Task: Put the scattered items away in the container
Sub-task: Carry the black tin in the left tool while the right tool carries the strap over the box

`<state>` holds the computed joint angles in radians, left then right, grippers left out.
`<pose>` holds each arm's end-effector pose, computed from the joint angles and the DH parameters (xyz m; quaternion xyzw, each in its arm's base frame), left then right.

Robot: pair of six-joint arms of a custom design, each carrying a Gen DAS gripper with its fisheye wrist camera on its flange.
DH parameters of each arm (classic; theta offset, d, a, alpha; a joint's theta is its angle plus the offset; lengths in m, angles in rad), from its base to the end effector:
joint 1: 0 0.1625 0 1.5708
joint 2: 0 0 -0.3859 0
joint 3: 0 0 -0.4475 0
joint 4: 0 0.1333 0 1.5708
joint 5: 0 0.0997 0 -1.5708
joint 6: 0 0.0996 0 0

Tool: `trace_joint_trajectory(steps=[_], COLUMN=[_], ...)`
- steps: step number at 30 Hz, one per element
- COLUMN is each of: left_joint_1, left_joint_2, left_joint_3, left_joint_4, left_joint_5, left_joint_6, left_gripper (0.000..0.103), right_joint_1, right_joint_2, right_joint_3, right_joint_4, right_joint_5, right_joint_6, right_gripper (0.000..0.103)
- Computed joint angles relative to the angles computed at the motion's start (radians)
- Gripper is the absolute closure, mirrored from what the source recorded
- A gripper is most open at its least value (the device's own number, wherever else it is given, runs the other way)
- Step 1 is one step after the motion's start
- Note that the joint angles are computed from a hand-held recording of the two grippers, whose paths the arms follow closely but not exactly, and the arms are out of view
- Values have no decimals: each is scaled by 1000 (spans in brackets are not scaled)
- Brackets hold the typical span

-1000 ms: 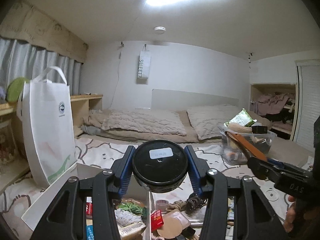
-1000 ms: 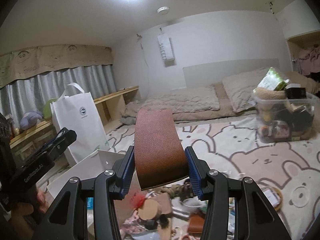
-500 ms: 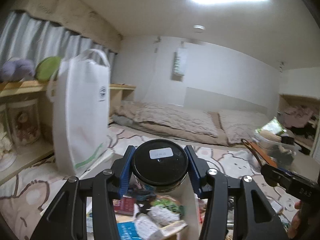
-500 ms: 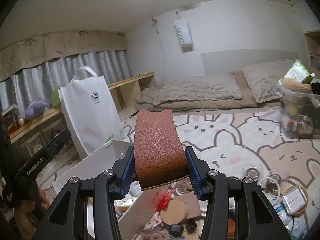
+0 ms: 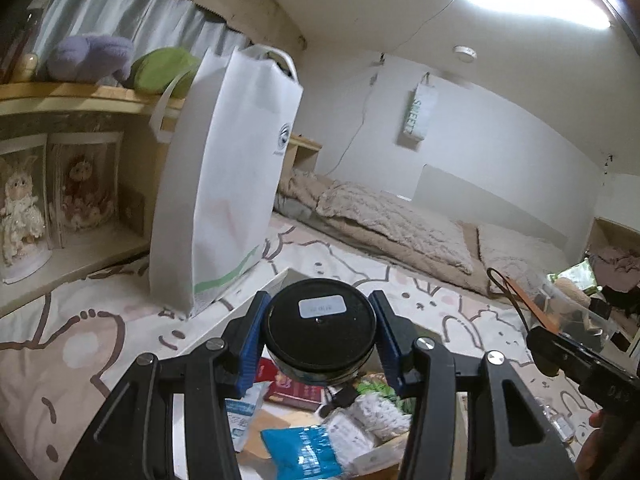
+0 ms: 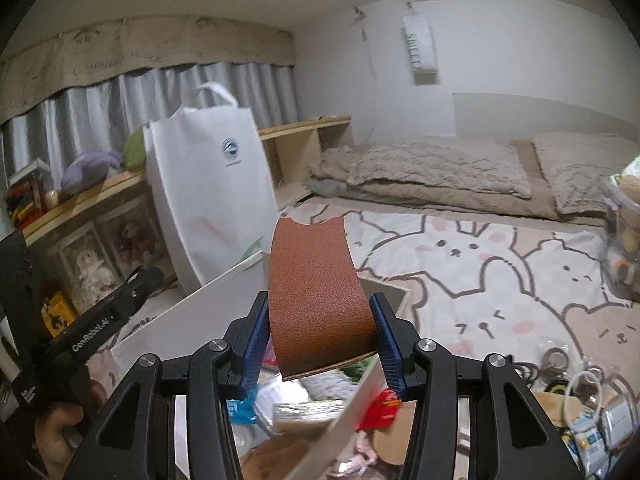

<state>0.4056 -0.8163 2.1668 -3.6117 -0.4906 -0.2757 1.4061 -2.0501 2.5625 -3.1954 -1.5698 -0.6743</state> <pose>-0.3436 -0.3882 0.0343 0.1901 0.8034 -0.5373 0.1722 0.0749 -0.3627 0.3308 0.2143 -0.8218 0.4823 0.2146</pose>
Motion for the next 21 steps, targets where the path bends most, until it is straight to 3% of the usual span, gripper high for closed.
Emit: trace_joint_trajectory(steps=[7, 17, 19, 21], left_joint_1=[35, 74, 80, 78], left_joint_2=[-27, -26, -21, -18], left_joint_3=[18, 13, 12, 12], left_joint_4=[101, 182, 185, 167], left_joint_5=[-9, -34, -40, -39], left_joint_6=[-82, -122, -135, -136], left_gripper=[53, 53, 47, 30], right_joint_1=[82, 131, 134, 135], right_joint_2=[124, 223, 250, 272], right_joint_3=[-40, -109, -125, -142], right_joint_4=[-28, 24, 20, 26], right_joint_5=[-88, -119, -134, -144], right_joint_6=[-29, -10, -15, -12], right_gripper=[53, 53, 53, 53])
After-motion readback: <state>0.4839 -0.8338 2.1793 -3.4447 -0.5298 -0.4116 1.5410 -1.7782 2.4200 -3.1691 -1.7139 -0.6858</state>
